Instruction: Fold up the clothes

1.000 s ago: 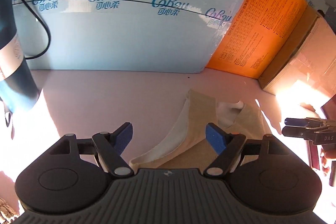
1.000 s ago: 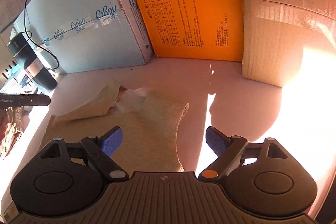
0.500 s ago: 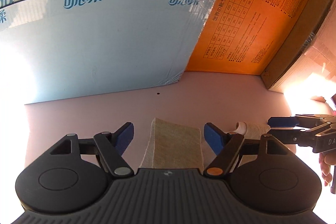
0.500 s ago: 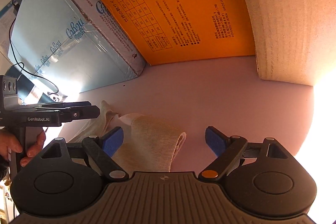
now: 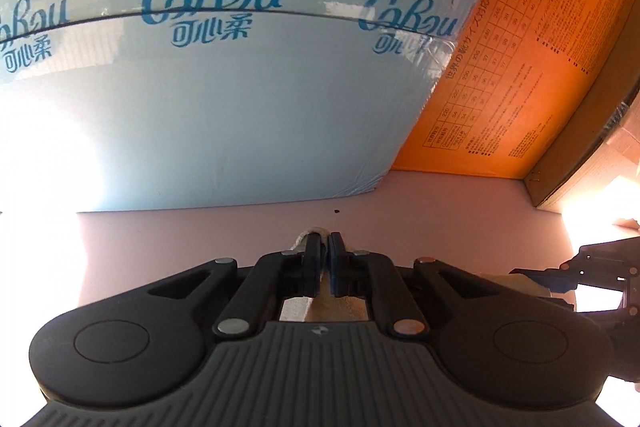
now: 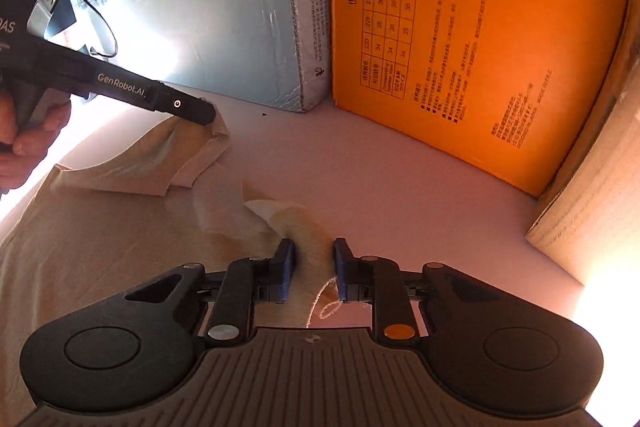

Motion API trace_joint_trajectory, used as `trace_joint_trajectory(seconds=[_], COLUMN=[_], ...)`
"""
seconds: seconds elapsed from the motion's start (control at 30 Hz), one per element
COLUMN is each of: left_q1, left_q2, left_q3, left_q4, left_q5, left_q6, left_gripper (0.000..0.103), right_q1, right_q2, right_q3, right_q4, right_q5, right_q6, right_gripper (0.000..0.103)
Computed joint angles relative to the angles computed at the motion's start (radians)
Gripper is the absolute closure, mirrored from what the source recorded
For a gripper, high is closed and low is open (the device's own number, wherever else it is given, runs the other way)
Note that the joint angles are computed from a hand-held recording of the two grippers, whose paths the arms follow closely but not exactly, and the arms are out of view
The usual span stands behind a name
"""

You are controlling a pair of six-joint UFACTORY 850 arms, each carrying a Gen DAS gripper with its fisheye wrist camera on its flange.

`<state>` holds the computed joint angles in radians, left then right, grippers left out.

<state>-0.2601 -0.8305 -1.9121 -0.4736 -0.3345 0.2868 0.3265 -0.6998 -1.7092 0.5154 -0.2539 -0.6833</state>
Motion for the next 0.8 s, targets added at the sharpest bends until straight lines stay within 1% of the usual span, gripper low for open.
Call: trace_joint_trajectory(seconds=[0.03, 0.07, 0.1, 0.13, 0.17, 0.23, 0.27, 0.3, 0.33, 0.37, 0.4, 0.43, 0.47, 0.5, 0.53, 0.57, 0.6, 0.63, 0.73, 0.8], left_q1=[0.007, 0.018, 0.026, 0.033, 0.040, 0.053, 0.059, 0.064, 0.069, 0.075, 0.081, 0.086, 0.091, 0.092, 0.094, 0.095, 0.093, 0.090, 0.078, 0.082], left_q2=[0.021, 0.045, 0.061, 0.082, 0.099, 0.129, 0.142, 0.152, 0.162, 0.172, 0.175, 0.177, 0.178, 0.177, 0.176, 0.174, 0.171, 0.164, 0.134, 0.126], left_q3=[0.028, 0.059, 0.081, 0.111, 0.137, 0.186, 0.209, 0.227, 0.248, 0.269, 0.282, 0.289, 0.295, 0.296, 0.297, 0.297, 0.292, 0.281, 0.234, 0.209], left_q4=[-0.056, -0.155, -0.220, -0.259, -0.256, -0.196, -0.144, -0.099, -0.034, 0.037, 0.105, 0.133, 0.149, 0.155, 0.159, 0.164, 0.169, 0.178, 0.229, 0.205], left_q5=[0.029, 0.051, 0.062, 0.075, 0.079, 0.083, 0.084, 0.084, 0.085, 0.085, 0.077, 0.072, 0.067, 0.066, 0.066, 0.065, 0.065, 0.063, 0.055, 0.051], left_q6=[0.047, 0.134, 0.195, 0.235, 0.240, 0.197, 0.154, 0.112, 0.041, -0.038, -0.128, -0.177, -0.212, -0.229, -0.242, -0.256, -0.262, -0.270, -0.309, -0.287], left_gripper=[0.099, 0.099, 0.099, 0.099, 0.099, 0.099, 0.099, 0.099, 0.099, 0.099, 0.099, 0.099, 0.099, 0.099, 0.099, 0.099, 0.099, 0.099, 0.099, 0.099], right_q1=[0.015, 0.026, 0.036, 0.040, 0.038, 0.018, 0.006, 0.000, -0.001, -0.008, -0.011, -0.012, -0.014, -0.024, -0.039, -0.060, -0.080, -0.098, -0.130, -0.139], right_q2=[0.026, 0.050, 0.069, 0.082, 0.089, 0.088, 0.092, 0.102, 0.114, 0.131, 0.151, 0.167, 0.174, 0.164, 0.148, 0.129, 0.111, 0.094, 0.048, 0.028], right_q3=[0.041, 0.075, 0.095, 0.102, 0.099, 0.090, 0.103, 0.120, 0.141, 0.175, 0.210, 0.237, 0.250, 0.247, 0.236, 0.222, 0.210, 0.201, 0.164, 0.149], right_q4=[-0.022, -0.003, 0.059, 0.142, 0.246, 0.455, 0.551, 0.605, 0.656, 0.749, 0.853, 0.958, 1.021, 1.042, 1.021, 0.996, 1.014, 1.067, 1.108, 1.158], right_q5=[0.072, 0.121, 0.128, 0.094, 0.017, -0.192, -0.257, -0.280, -0.287, -0.251, -0.174, -0.098, -0.022, 0.011, 0.015, -0.016, -0.063, -0.113, -0.246, -0.317], right_q6=[-0.033, -0.107, -0.212, -0.316, -0.421, -0.624, -0.686, -0.707, -0.722, -0.757, -0.791, -0.824, -0.815, -0.767, -0.682, -0.590, -0.539, -0.529, -0.476, -0.522], right_gripper=[0.086, 0.086, 0.086, 0.086, 0.086, 0.085, 0.081, 0.071, 0.064, 0.051, 0.036, 0.027, 0.020, 0.020, 0.020, 0.020, 0.020, 0.020, 0.020, 0.020])
